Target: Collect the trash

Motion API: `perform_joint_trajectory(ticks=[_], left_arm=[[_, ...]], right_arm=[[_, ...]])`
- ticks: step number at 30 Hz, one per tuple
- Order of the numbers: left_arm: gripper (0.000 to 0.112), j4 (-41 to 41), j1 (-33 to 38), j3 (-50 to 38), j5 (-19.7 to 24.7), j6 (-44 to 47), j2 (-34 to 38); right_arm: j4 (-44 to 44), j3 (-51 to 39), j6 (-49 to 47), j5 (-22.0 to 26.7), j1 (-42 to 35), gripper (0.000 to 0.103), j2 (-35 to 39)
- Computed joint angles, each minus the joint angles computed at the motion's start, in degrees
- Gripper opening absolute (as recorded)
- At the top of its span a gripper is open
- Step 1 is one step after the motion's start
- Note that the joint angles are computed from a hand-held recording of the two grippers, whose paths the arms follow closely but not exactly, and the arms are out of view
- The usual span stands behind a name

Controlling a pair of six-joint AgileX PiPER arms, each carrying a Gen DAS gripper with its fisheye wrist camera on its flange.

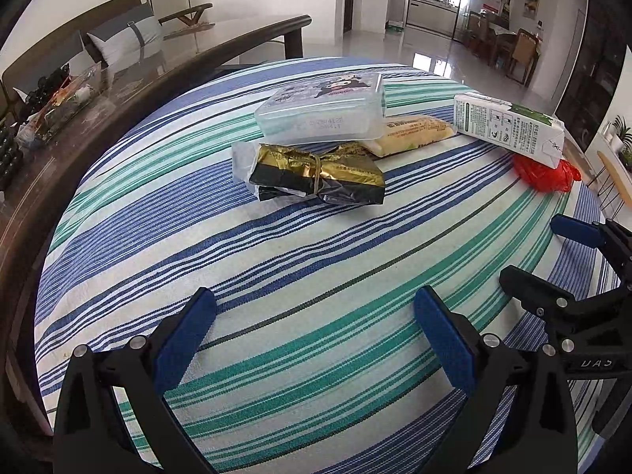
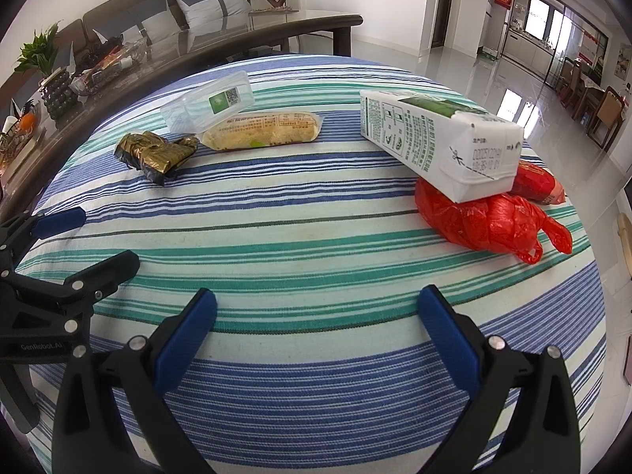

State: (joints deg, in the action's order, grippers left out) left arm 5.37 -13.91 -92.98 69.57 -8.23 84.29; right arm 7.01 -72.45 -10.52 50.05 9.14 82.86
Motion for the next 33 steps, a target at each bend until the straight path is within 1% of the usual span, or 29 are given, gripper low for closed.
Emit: perform_joint_trajectory(ticks=[29,33], left_arm=[[0.099,-0.1,0.2,-0.1,0.1,0.2,0.0],[0.099,-0.2,0.2,-0.1,0.1,0.3,0.0]], right_arm=[[-0.3,-0.1,0.2,0.0,0.2,0.099,0.0],[-0.3,0.8,0.2,-0.6,0.1,0.098,-0.4]])
